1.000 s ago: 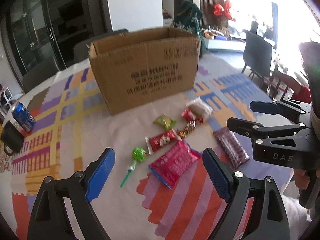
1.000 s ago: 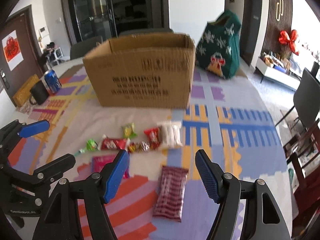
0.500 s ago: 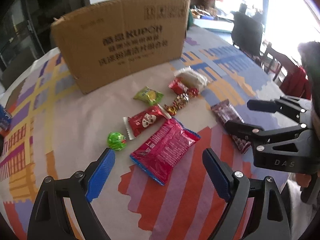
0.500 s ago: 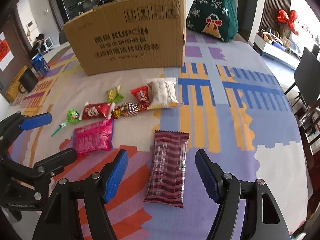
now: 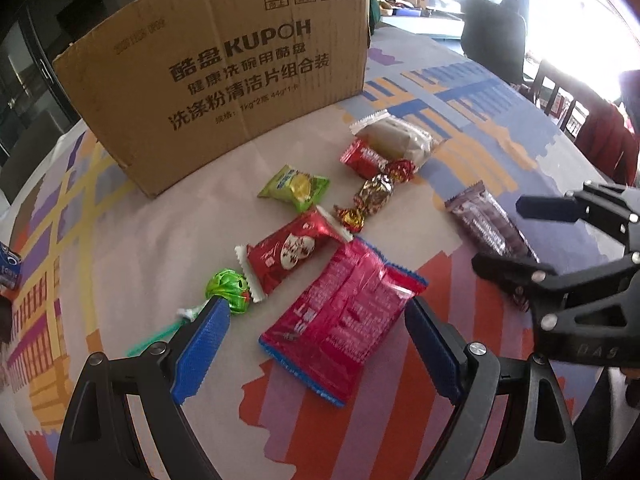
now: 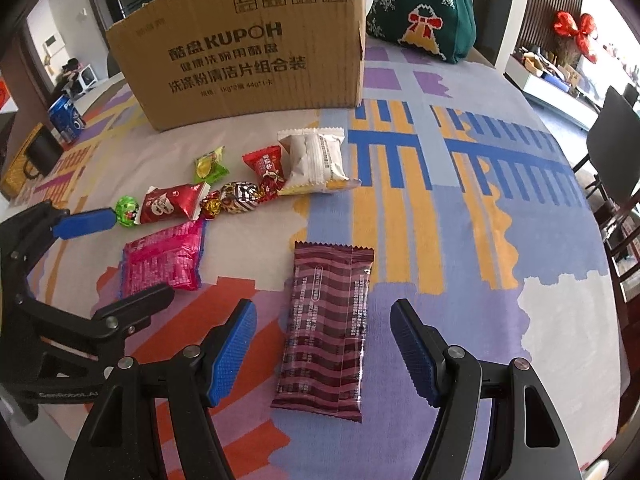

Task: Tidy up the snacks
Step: 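Grasp the red packet with the left gripper while the right gripper grasps the maroon striped bar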

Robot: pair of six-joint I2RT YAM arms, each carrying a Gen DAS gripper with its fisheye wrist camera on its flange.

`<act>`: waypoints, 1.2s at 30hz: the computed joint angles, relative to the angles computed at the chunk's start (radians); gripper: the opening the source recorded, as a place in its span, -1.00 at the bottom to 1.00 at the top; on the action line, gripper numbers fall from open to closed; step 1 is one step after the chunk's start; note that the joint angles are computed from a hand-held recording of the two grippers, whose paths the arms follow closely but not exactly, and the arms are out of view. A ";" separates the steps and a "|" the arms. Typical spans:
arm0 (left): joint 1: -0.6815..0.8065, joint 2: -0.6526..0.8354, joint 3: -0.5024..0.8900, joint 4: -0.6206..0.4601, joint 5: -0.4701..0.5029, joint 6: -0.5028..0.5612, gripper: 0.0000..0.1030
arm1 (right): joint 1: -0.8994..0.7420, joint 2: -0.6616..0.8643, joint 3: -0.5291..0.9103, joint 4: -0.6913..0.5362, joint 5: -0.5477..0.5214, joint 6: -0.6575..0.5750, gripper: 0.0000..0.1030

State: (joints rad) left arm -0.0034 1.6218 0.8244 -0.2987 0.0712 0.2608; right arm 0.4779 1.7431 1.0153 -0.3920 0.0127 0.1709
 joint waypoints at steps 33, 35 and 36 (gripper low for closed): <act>0.034 -0.089 -0.092 0.029 0.094 -0.179 -0.17 | 0.027 0.010 -0.040 0.102 0.061 -0.026 -0.18; 0.035 -0.100 -0.094 0.031 0.092 -0.196 -0.17 | 0.027 0.007 -0.042 0.101 0.060 -0.027 -0.21; 0.038 -0.111 -0.098 0.030 0.093 -0.200 -0.18 | 0.025 0.004 -0.043 0.098 0.056 -0.024 -0.22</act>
